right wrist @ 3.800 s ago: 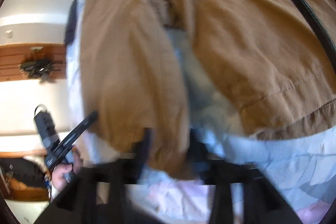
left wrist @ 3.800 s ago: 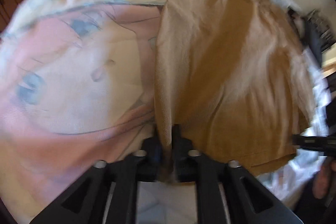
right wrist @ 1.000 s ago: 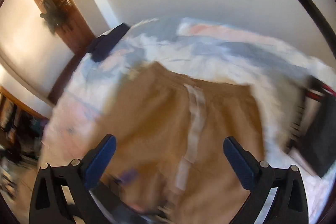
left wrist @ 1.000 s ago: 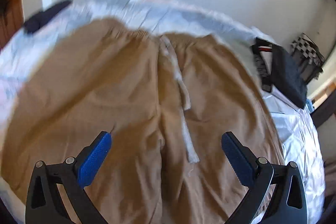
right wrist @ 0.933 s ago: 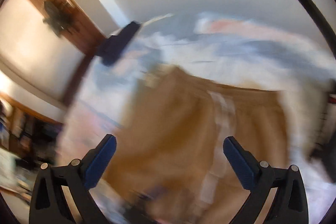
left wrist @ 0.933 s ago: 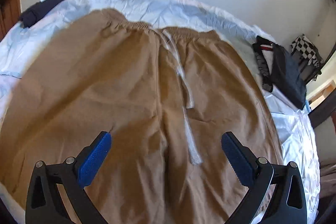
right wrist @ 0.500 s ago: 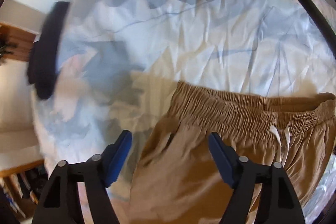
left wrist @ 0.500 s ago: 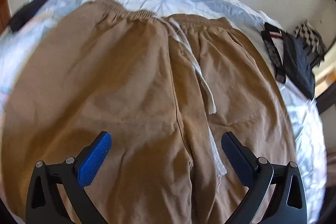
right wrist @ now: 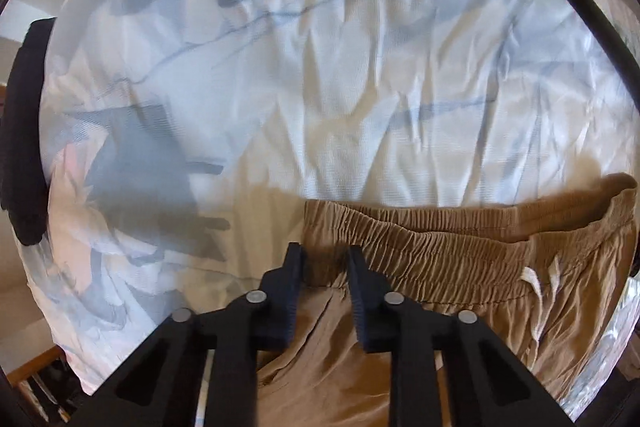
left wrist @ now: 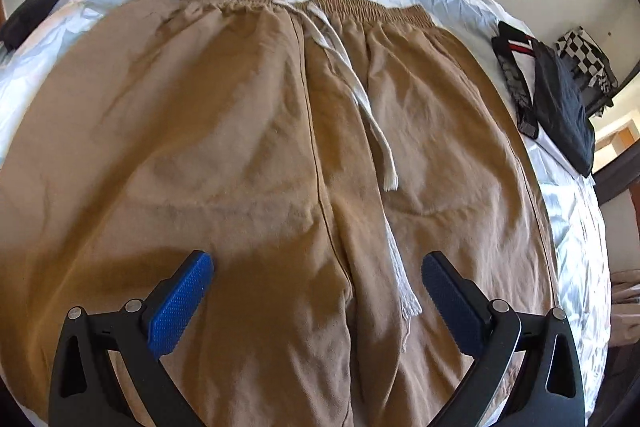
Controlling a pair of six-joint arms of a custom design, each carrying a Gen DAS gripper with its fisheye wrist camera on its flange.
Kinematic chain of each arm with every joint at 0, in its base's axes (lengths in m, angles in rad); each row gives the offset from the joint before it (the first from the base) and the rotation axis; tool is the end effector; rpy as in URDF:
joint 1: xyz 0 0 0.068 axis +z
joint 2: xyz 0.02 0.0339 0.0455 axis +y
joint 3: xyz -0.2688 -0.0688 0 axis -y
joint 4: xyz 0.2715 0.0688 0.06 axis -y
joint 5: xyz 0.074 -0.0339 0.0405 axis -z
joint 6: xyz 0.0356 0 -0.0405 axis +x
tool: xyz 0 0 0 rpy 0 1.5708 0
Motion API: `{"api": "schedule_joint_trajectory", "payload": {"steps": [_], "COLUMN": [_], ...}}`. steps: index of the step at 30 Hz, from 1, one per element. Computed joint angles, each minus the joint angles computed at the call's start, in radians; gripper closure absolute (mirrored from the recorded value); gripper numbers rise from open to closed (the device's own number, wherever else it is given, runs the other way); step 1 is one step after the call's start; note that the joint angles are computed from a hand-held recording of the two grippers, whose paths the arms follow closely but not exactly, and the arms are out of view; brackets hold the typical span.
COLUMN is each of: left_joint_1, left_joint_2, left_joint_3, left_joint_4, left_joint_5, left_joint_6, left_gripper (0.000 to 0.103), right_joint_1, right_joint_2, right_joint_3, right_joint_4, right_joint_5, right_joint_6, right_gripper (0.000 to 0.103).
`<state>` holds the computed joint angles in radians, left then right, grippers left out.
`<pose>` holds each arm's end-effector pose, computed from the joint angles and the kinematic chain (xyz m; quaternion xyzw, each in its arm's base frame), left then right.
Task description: Fold clothes
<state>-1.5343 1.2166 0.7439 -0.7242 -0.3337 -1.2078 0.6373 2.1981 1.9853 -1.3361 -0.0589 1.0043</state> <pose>0.0202 -0.2345 0.1952 0.1270 0.9611 -0.1473 0.1963 0.3670 0.2743 0.2229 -0.1821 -0.9828 -0.0281 0.0141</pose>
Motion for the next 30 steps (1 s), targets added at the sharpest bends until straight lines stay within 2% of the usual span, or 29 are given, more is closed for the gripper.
{"api": "schedule_joint_trajectory", "payload": {"steps": [7, 12, 13, 14, 16, 19, 21, 22, 25, 27, 30], "left_joint_1": [0.006, 0.004, 0.003, 0.001, -0.008, -0.028, -0.046, -0.058, -0.092, -0.099, -0.098], "left_joint_2": [0.002, 0.024, 0.026, 0.026, 0.015, -0.026, -0.056, -0.068, -0.098, -0.126, -0.176], "left_joint_3": [-0.01, -0.015, -0.018, -0.022, -0.031, -0.052, -0.061, -0.064, -0.072, -0.086, -0.138], "left_joint_4": [-0.003, -0.004, -0.004, -0.002, 0.003, 0.033, 0.061, 0.075, 0.123, 0.181, 0.301], "left_joint_5": [0.034, 0.042, 0.044, 0.043, 0.032, -0.002, -0.037, -0.06, -0.14, -0.191, -0.211], "left_joint_6": [-0.018, -0.011, -0.011, -0.012, -0.014, 0.0, 0.018, 0.026, 0.062, 0.113, 0.146], "left_gripper": [0.0, 0.0, 0.0, 0.0, 0.0, 0.0, 0.0, 0.0, 0.0, 0.0, 0.0], "right_joint_1": [0.015, 0.046, 0.051, 0.052, 0.049, 0.04, 0.035, 0.033, -0.027, -0.095, -0.234], "right_joint_2": [-0.013, -0.01, -0.001, -0.004, -0.024, -0.191, -0.358, -0.457, -0.71, -0.854, -1.108], "right_joint_3": [0.084, 0.027, 0.02, -0.002, -0.042, -0.112, -0.193, -0.237, -0.392, -0.525, -0.757], "right_joint_4": [-0.056, 0.023, 0.035, 0.069, 0.136, 0.186, 0.197, 0.192, 0.169, 0.136, 0.115], "right_joint_5": [0.052, 0.052, 0.053, 0.025, -0.045, -0.143, -0.113, -0.079, -0.012, 0.046, 0.081], "right_joint_6": [-0.006, 0.007, 0.008, -0.014, -0.075, -0.226, -0.325, -0.385, -0.587, -0.674, -0.801], "right_gripper": [0.088, 0.087, 0.08, 0.059, 0.031, 0.032, 0.018, 0.0, 0.0, 0.001, 0.005]}}
